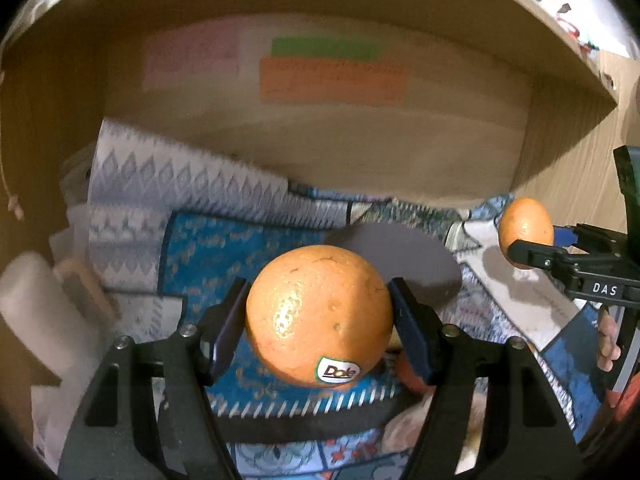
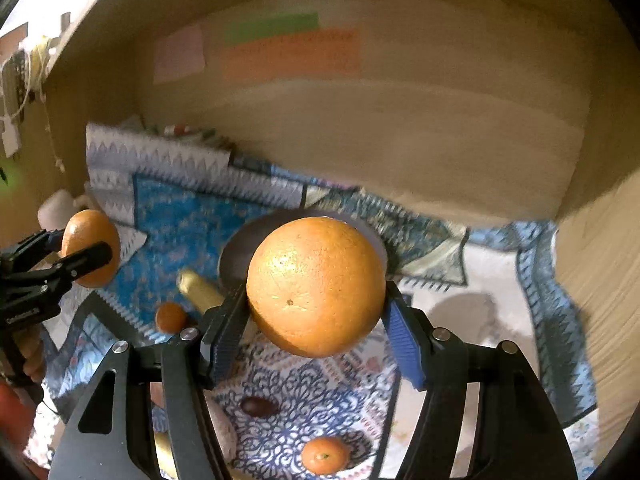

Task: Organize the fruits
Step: 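Grasp the Dole-stickered orange with the left tool while the right tool grasps another orange, then carry both oranges onto the dark plate and open both tools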

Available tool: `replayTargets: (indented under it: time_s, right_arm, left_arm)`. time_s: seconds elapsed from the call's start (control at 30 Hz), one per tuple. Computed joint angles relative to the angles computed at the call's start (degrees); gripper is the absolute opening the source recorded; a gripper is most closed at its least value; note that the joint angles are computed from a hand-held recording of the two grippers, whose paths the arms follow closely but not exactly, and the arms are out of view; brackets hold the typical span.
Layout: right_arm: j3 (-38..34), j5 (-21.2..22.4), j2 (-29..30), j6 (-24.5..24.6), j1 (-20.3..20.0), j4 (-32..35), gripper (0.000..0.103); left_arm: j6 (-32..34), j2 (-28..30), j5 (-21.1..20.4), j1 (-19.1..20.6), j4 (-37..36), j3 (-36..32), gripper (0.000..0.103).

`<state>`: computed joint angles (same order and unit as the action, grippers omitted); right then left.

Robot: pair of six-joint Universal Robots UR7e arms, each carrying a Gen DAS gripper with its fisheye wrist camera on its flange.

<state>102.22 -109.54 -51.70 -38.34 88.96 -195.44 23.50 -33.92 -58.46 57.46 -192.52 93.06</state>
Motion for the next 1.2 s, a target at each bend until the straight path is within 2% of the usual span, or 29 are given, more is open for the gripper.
replayTargets:
  time_s: [0.23, 0.43, 0.87, 1.2]
  right_arm:
    - [-1.1, 1.7, 0.0, -0.7, 0.6, -2.3, 0.062]
    - [-3.3, 2.3, 1.3, -0.3, 0.3, -0.6, 0.062]
    - [-12.5, -0.5, 6.5, 1.5, -1.7, 8.0, 0.062]
    - [-20.9, -3.2, 10.6, 1.1, -2.2, 14.8, 0.062]
  left_arm:
    - [2.4, 3.2, 0.8, -1.1, 0.1, -5.5, 0.069]
    - [3.9, 6.1, 1.2, -1.5, 2.1, -10.4, 0.069]
    - [1.5, 13.9, 0.8, 0.6, 19.0, -26.5, 0.069]
    - [3.1, 19.3, 1.7, 1.8, 28.4, -37.8, 0.069]
